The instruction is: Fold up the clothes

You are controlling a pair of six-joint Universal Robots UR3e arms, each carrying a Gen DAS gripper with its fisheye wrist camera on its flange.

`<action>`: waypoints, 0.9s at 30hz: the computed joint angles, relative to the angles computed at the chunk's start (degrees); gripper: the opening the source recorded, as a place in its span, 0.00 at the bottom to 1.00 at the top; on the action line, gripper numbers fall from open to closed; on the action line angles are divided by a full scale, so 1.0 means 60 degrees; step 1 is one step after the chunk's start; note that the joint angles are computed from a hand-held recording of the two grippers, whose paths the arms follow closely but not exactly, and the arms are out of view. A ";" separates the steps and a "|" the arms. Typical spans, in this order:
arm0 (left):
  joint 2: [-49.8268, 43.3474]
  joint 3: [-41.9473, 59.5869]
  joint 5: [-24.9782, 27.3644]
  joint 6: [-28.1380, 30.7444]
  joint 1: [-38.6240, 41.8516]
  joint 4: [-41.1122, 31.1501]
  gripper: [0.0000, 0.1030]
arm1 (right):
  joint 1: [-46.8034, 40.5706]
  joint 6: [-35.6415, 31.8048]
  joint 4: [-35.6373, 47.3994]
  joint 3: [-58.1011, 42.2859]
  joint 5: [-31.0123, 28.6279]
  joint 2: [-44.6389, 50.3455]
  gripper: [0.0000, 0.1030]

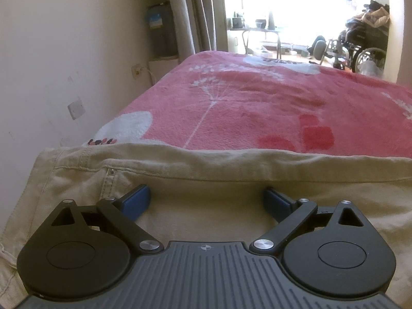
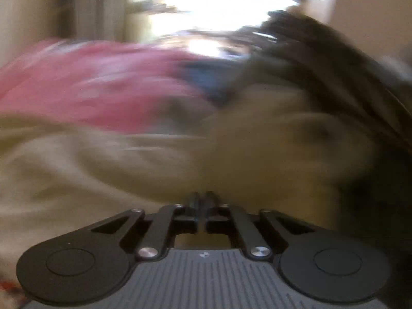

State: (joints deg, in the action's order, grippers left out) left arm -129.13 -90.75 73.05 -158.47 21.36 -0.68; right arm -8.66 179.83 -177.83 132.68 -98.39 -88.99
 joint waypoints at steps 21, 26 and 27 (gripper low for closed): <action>-0.1727 0.4076 0.0646 -0.2067 0.0577 -0.2990 0.96 | 0.0264 0.2818 0.0993 -0.0191 0.2343 -0.0709 0.14; -0.1590 0.4980 0.0147 -0.1957 0.0851 -0.4517 0.94 | 0.0379 0.3153 0.2126 -0.0264 0.2112 -0.1005 0.14; -0.1388 0.4981 -0.0143 -0.1923 0.1045 -0.4813 0.94 | 0.0308 0.3206 0.2118 -0.0101 0.2205 -0.1283 0.14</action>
